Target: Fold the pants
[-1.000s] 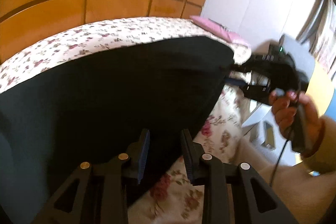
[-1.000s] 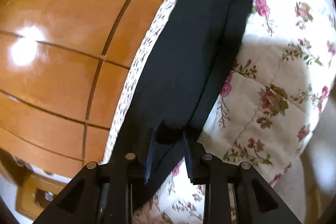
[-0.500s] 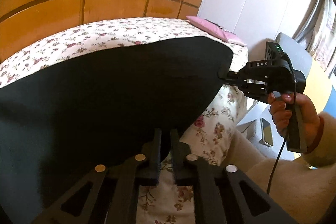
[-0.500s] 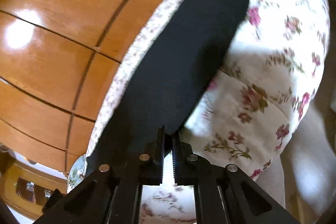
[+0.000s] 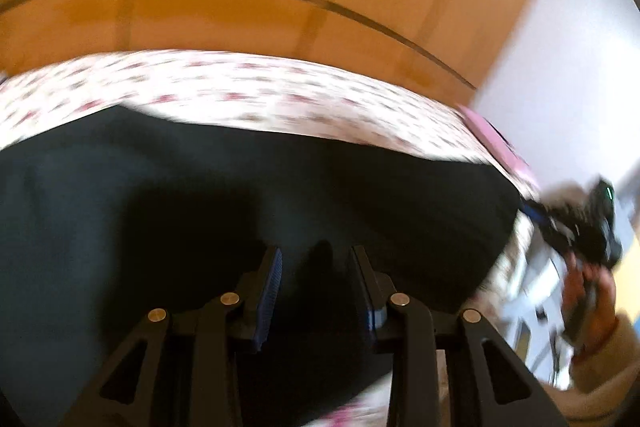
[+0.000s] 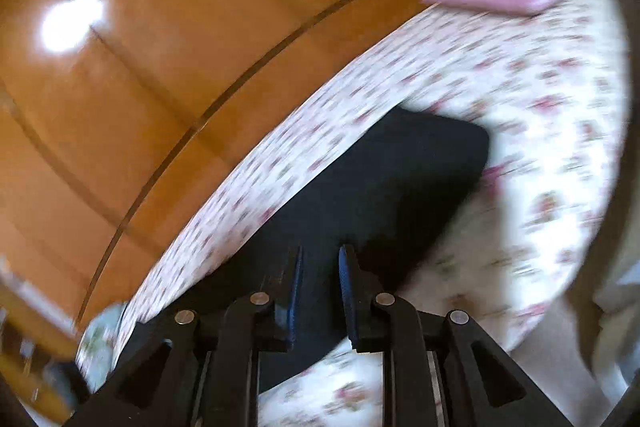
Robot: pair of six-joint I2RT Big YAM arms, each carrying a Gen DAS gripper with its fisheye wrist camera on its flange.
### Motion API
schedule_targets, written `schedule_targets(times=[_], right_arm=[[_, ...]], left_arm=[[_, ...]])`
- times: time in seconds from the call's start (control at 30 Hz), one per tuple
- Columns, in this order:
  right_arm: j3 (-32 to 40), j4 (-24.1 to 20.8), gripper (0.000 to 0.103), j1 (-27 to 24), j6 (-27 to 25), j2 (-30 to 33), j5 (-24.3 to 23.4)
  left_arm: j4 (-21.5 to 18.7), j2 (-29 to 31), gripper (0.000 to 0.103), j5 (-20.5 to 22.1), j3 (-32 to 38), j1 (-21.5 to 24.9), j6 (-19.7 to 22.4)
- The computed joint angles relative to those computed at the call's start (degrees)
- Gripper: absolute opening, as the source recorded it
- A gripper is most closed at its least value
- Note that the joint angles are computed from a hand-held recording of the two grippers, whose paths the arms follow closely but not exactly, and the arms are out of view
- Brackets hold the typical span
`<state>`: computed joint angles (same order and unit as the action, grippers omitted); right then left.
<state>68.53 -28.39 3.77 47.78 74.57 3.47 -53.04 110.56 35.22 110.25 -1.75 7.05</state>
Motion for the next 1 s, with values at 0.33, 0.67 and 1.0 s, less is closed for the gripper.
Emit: schedule_targets(times=[0.33, 0.67, 1.0], right_arm=[[16.5, -9.1, 0.012, 7.6, -14.9, 18.2, -12.3], [26.9, -12.4, 0.021, 8.4, -18.7, 23.0, -11.2], [62.5, -20.2, 0.043, 13.1, -19.7, 47.8, -30.8]], left_arm=[[3.4, -1.7, 0.002, 0.1, -6.3, 9.8, -5.8], [2.8, -3.0, 0.018, 4.1, -5.2, 11.0, -10.0], [-2.3, 8.6, 0.026, -9.1, 11.4, 7.5, -6.8]])
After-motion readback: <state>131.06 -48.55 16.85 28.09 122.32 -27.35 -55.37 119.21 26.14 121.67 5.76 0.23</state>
